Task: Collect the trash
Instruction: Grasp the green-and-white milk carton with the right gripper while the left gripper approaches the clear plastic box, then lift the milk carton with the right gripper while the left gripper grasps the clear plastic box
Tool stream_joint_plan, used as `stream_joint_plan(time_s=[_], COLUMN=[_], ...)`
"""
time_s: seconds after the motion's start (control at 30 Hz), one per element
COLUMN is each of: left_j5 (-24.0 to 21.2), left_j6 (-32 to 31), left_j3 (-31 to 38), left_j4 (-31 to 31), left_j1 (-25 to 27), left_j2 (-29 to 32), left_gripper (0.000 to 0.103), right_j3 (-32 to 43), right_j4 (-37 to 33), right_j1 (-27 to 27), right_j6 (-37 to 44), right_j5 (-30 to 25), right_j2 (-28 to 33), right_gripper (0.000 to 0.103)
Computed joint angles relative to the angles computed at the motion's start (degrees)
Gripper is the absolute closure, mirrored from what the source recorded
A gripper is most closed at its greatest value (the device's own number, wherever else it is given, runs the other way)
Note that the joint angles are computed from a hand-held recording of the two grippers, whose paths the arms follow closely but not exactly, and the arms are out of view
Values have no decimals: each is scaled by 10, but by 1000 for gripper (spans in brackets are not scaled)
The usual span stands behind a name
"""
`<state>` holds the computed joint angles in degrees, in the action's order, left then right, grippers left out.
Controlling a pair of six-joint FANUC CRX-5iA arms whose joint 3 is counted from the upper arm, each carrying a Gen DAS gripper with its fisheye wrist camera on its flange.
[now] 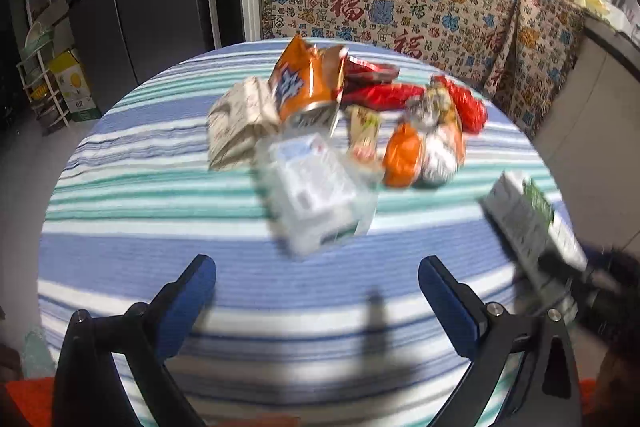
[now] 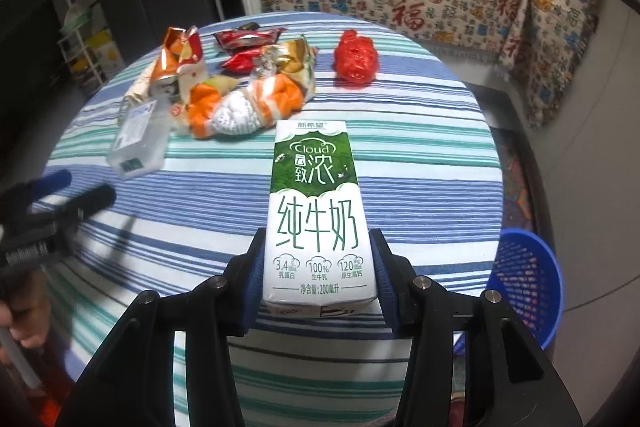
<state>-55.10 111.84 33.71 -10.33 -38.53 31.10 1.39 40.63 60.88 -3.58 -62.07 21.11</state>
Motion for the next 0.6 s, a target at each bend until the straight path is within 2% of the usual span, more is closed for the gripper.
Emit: stream_joint_plan(time_s=[0.1,0.23,0.33,0.4,0.5,0.6], left_j5=[-21,-101,-135,-133,-90,-62], left_j6=[-8,-4,-2,0,1,-53], left_j3=[54,177,225,217,152,93], left_j4=[10,-48,-55,-36,-5,25], left_j1=[1,-17,-13,-3,15,30], left_j2=[35,108,144,145,114,85], left_gripper=[0,0,0,0,0,9], right_j3=[0,9,8,0,-9,-14], right_j4=[9,11,11,9,-8,-27], right_j1=[-3,-4,-6,-9,-15,-20], right_j6=[-9,-11,-10,-14,-9,2], right_j5=[5,11,22,34,49,62], right_j2=[3,13,11,4,-5,-12], right_gripper=[54,54,53,53,53,53])
